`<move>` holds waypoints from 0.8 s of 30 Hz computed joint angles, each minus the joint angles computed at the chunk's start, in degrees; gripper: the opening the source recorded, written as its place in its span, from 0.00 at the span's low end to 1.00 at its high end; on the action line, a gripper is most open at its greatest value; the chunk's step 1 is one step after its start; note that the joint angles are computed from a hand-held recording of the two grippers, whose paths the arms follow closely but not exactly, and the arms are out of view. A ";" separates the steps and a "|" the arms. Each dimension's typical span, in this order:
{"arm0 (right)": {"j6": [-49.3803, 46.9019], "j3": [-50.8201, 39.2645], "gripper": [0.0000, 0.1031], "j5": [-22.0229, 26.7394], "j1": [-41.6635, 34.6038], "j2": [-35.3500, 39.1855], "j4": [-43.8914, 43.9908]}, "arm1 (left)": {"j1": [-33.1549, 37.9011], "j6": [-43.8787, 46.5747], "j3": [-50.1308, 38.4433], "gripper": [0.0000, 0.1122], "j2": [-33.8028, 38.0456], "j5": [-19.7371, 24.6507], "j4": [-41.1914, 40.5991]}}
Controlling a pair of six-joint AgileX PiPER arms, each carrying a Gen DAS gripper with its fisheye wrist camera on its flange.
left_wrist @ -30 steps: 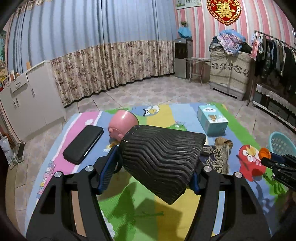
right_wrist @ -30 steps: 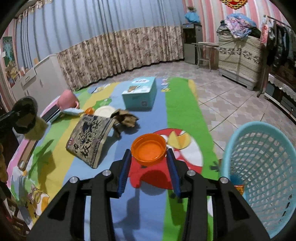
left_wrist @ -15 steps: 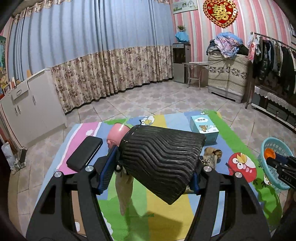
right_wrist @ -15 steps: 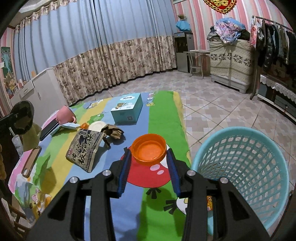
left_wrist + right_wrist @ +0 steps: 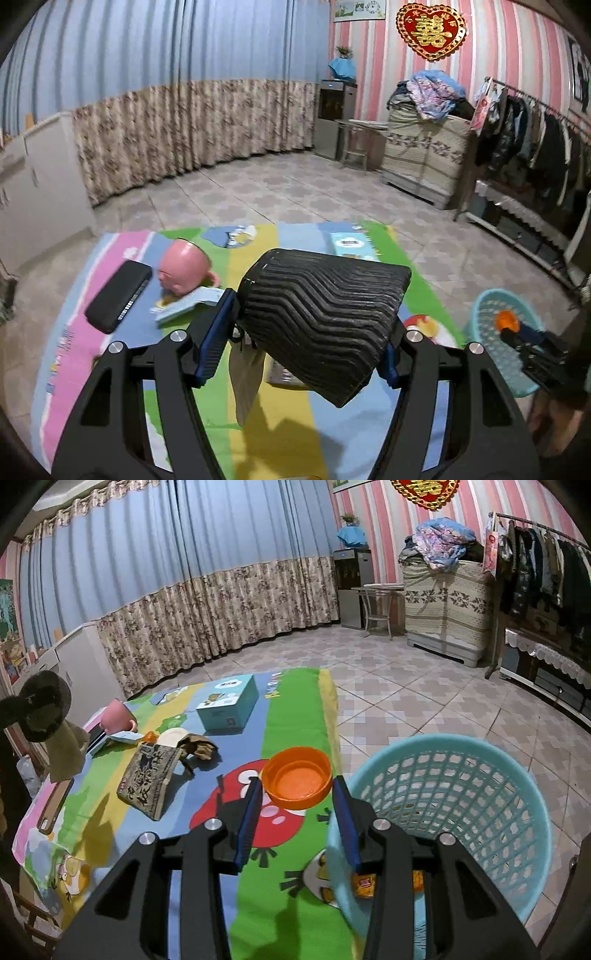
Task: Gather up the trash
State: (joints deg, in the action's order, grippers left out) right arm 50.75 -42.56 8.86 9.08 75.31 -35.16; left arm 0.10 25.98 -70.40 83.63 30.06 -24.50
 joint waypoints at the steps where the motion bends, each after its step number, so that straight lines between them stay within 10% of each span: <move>1: -2.63 0.15 0.38 -0.54 -0.79 -0.26 2.63 | 0.24 0.12 -0.62 0.57 0.04 1.02 -0.15; 16: -1.82 -0.58 0.38 -1.10 1.13 3.06 1.02 | -1.57 -18.90 12.19 0.64 6.61 -14.44 28.31; 24: 5.73 -1.38 0.38 0.63 3.82 4.51 -6.35 | 5.74 -2.62 17.43 0.78 4.11 -15.61 16.74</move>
State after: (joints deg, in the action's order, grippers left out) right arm 56.48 -43.94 9.49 12.90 79.82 -41.50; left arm 5.84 23.36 -52.97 87.74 14.45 -7.76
